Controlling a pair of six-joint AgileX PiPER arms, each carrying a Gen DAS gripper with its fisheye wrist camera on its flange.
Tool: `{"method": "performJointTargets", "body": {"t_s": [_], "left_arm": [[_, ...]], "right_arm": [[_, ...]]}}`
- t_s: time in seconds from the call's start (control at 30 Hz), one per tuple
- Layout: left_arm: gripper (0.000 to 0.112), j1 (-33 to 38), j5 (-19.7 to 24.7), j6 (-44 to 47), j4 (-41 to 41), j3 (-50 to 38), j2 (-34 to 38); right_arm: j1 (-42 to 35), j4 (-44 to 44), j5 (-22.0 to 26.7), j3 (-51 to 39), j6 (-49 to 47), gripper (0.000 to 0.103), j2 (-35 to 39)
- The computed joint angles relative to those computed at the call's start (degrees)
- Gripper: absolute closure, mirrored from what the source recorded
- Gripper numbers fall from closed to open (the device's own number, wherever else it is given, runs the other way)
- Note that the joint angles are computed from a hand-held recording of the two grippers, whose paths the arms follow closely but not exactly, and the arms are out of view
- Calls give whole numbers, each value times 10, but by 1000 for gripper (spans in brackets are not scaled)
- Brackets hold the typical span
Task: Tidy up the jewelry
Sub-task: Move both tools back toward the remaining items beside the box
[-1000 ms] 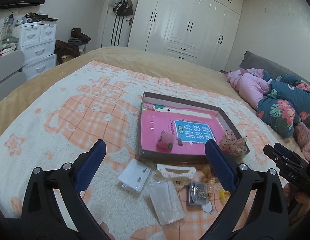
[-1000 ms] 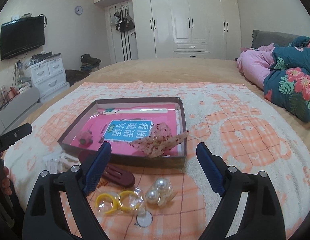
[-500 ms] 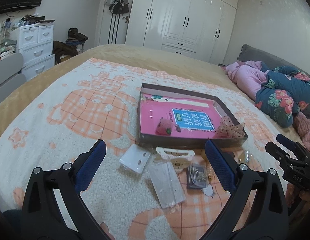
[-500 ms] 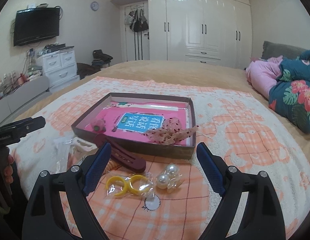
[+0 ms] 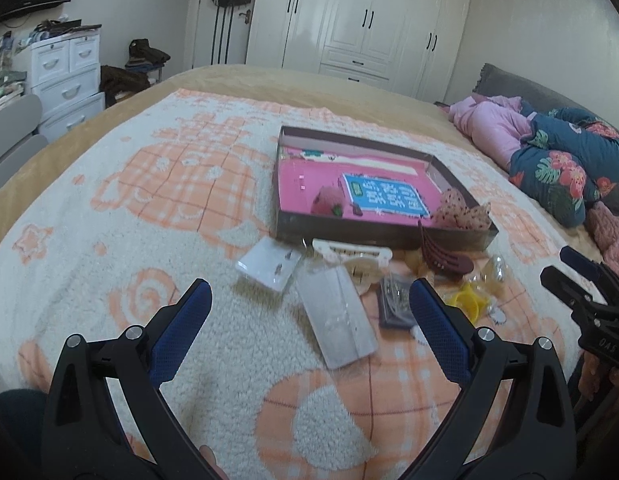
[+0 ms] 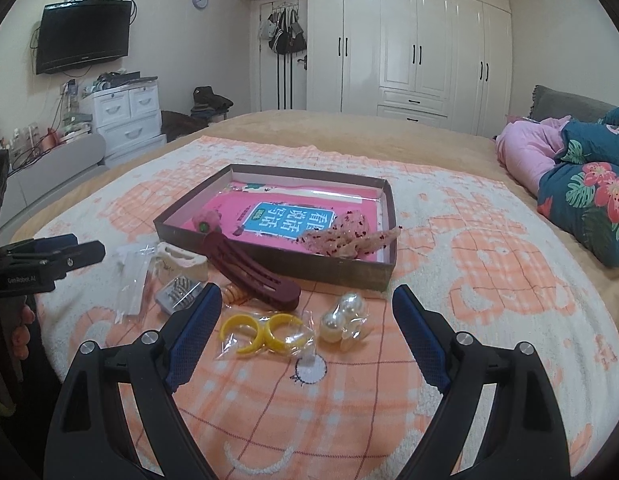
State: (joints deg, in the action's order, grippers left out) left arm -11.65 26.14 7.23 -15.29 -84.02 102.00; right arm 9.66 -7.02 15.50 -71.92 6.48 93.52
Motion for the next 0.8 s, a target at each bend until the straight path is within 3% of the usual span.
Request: {"method": "performJointTargets", "body": {"t_s": [0.43,0.6,0.8], "left_arm": [[22,-20,19,-12,21,18,16],[22,-14,38,-11,2,-4,41],[33,-19,52,2,-11,-22,60]], "right_arm": [[-3,41,19,-24,-61,18,24],[2,13,34,-48,-52,18,49],[12,-19,57,-87,-37,18,86]]}}
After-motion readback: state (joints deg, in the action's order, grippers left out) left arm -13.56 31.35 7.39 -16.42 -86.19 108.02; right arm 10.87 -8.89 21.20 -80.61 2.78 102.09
